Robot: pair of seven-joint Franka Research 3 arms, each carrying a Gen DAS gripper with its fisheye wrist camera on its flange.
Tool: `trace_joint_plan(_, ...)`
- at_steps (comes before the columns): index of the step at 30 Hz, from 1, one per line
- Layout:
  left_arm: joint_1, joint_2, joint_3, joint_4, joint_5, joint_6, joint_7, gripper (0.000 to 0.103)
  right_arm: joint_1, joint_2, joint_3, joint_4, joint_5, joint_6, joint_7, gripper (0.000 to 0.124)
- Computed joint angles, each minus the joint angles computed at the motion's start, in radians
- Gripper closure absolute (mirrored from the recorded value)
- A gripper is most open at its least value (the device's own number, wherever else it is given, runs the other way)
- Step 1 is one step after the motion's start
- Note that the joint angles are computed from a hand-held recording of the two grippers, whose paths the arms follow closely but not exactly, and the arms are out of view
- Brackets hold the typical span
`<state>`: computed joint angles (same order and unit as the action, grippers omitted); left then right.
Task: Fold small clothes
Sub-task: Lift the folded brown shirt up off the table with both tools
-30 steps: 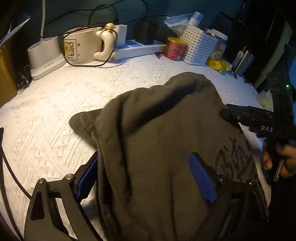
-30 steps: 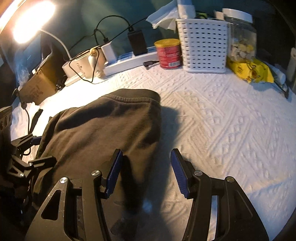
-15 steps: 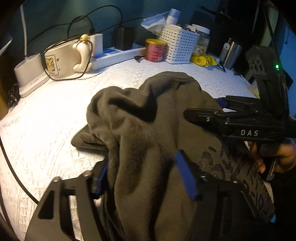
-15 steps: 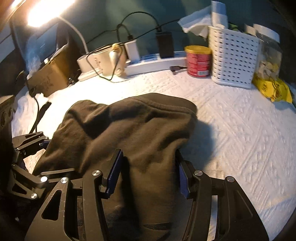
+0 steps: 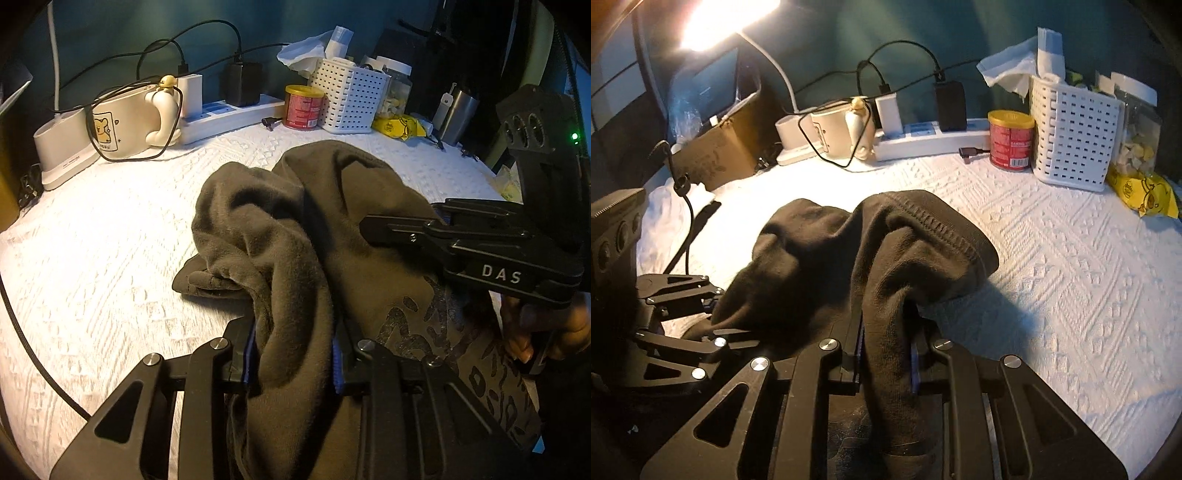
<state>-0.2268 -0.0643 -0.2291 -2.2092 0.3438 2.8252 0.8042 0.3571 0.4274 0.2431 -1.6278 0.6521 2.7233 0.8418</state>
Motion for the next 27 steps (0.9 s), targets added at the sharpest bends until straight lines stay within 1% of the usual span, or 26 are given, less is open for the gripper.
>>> trace_joint_plan(3,-0.003,-0.015,-0.003,-0.012,0.001,0.002,-0.011,0.075,-0.006,-0.028,0.008,-0.033,0.02,0.013,-0.016,0.104)
trace_joint_plan(8,-0.001,-0.049,-0.015,-0.032,0.04,0.005,-0.058,0.076,-0.016,-0.079,0.02,-0.089,0.079,0.036,-0.063,0.104)
trace_joint_plan(14,0.017,-0.097,-0.051,-0.066,0.162,0.026,-0.199,0.076,-0.014,-0.153,0.024,-0.163,0.166,0.064,-0.13,0.104)
trace_joint_plan(16,0.024,-0.113,-0.061,-0.077,0.197,0.038,-0.248,0.076,-0.014,-0.183,0.024,-0.191,0.207,0.074,-0.164,0.104)
trace_joint_plan(19,0.051,-0.148,-0.094,-0.095,0.292,0.056,-0.355,0.076,-0.009,-0.231,0.02,-0.233,0.276,0.087,-0.222,0.104)
trace_joint_plan(21,0.056,-0.163,-0.104,-0.094,0.328,0.056,-0.381,0.076,0.001,-0.266,0.012,-0.262,0.32,0.104,-0.256,0.104)
trace_joint_plan(27,0.064,-0.206,-0.129,-0.086,0.402,0.036,-0.446,0.076,0.04,-0.374,-0.021,-0.342,0.486,0.132,-0.41,0.104)
